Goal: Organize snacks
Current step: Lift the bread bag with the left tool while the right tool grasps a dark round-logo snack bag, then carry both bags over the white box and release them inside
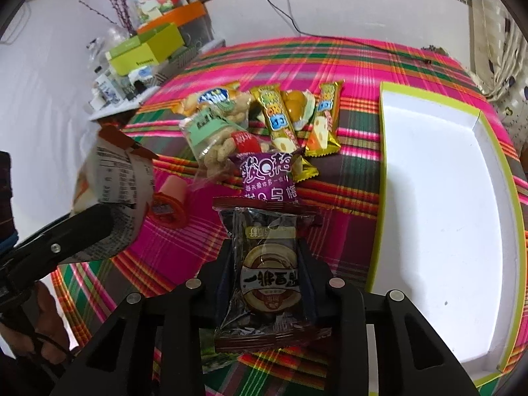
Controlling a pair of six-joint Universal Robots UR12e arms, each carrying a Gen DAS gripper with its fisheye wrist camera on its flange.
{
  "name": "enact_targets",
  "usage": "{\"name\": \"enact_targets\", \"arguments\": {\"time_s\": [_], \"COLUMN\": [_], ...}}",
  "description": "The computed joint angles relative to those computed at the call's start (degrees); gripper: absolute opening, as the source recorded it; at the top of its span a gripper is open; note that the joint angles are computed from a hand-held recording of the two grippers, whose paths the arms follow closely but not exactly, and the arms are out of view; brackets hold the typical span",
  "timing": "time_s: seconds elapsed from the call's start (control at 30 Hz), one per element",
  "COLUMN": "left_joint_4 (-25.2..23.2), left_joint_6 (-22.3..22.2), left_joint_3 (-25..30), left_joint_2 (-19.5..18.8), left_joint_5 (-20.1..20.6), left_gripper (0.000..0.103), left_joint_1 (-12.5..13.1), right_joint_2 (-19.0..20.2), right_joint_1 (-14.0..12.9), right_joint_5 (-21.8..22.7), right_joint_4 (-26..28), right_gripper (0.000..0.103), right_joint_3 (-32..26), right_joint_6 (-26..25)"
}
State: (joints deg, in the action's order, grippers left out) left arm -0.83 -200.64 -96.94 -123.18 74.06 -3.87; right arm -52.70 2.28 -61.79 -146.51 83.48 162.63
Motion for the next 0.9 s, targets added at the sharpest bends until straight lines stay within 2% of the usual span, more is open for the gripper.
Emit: {"name": "enact_targets", "arguments": {"time_s": [0.5,0.9], "left_joint_4": [-0.7,-2.0], "left_joint_6": [1.1,3.3], "left_joint_3": [0.6,2.7], "left_joint_2": [0.4,0.0], "left_joint_5": [1.4,0.8], "left_gripper": [0.061,0.061], "left_joint_1": [-1.3,-3.1], "right_joint_2": [-2.5,-4.6], "right_joint_1": [-2.1,-4.1], "right_joint_5": [5.3,7.2], "right_joint_4": [-5.8,-12.6], "right_gripper": [0.033,0.033], "right_joint_3": [3.8,7.3], "right_joint_6": [1.6,3.9]}}
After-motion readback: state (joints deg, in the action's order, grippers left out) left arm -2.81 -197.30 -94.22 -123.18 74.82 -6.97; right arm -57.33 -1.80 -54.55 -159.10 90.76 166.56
